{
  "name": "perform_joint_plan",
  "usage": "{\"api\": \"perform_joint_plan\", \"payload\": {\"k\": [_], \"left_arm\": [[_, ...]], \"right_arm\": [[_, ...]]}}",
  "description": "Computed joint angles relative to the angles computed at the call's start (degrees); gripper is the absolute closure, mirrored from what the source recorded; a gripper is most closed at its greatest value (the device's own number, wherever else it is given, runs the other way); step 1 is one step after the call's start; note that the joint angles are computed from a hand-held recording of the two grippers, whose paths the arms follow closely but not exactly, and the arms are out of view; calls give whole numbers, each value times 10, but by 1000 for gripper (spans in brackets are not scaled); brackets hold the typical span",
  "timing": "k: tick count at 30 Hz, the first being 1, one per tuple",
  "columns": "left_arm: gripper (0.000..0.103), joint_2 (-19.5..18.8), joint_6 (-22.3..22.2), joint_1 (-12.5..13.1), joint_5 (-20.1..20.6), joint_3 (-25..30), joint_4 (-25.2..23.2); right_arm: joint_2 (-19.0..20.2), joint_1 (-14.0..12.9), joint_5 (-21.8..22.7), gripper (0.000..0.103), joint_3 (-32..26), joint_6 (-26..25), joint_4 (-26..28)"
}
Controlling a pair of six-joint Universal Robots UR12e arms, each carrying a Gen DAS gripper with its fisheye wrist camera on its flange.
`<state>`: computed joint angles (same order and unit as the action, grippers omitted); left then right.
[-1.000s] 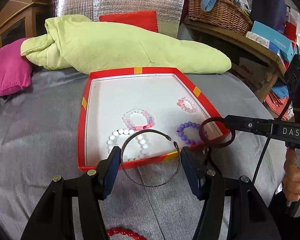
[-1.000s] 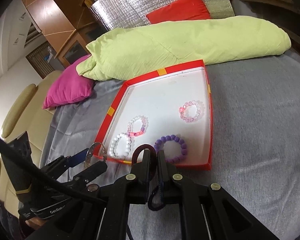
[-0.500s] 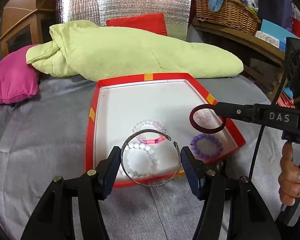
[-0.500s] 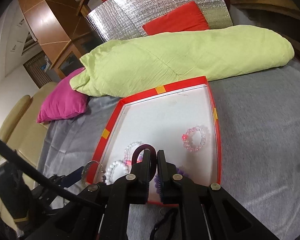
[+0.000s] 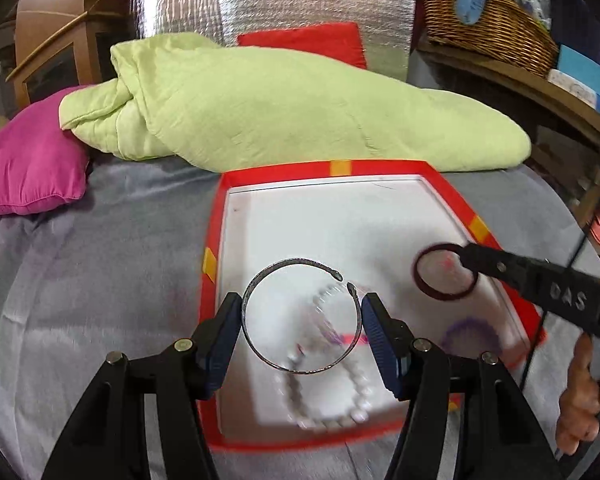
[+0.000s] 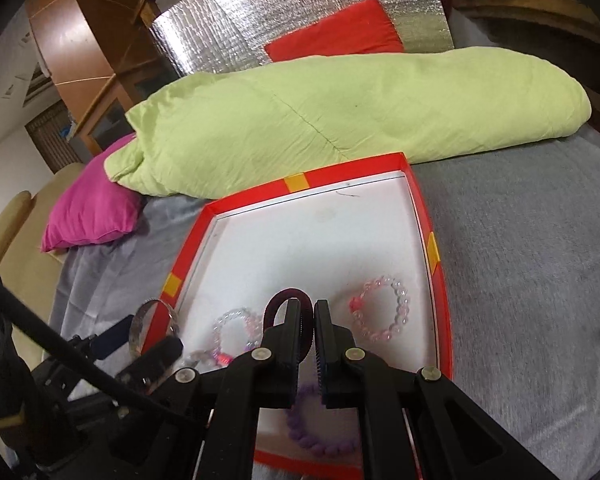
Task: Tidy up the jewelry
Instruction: 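Open the left gripper over the box while the right gripper releases the dark red bangle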
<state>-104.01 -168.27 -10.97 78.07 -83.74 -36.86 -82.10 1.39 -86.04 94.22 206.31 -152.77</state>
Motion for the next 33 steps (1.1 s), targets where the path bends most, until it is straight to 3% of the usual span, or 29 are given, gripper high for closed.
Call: {"api": "perform_joint_plan", "payload": {"k": [5, 12, 25, 29, 33], "left_arm": [[40, -34, -18, 7, -11, 48, -35], [40, -68, -8, 3, -9, 91, -90], [39, -74, 6, -7, 23, 95, -115], [37, -67, 12, -6, 28, 84, -96], [35, -53, 12, -4, 30, 67, -69]], "right_arm": [[9, -2, -3, 95, -11, 0, 10], [21, 1, -3, 95, -28, -6, 33], [24, 1, 2, 95, -34, 2, 50], [18, -3, 1, 64, -27, 20, 42], [10, -7, -2, 63, -20, 27, 31]]}}
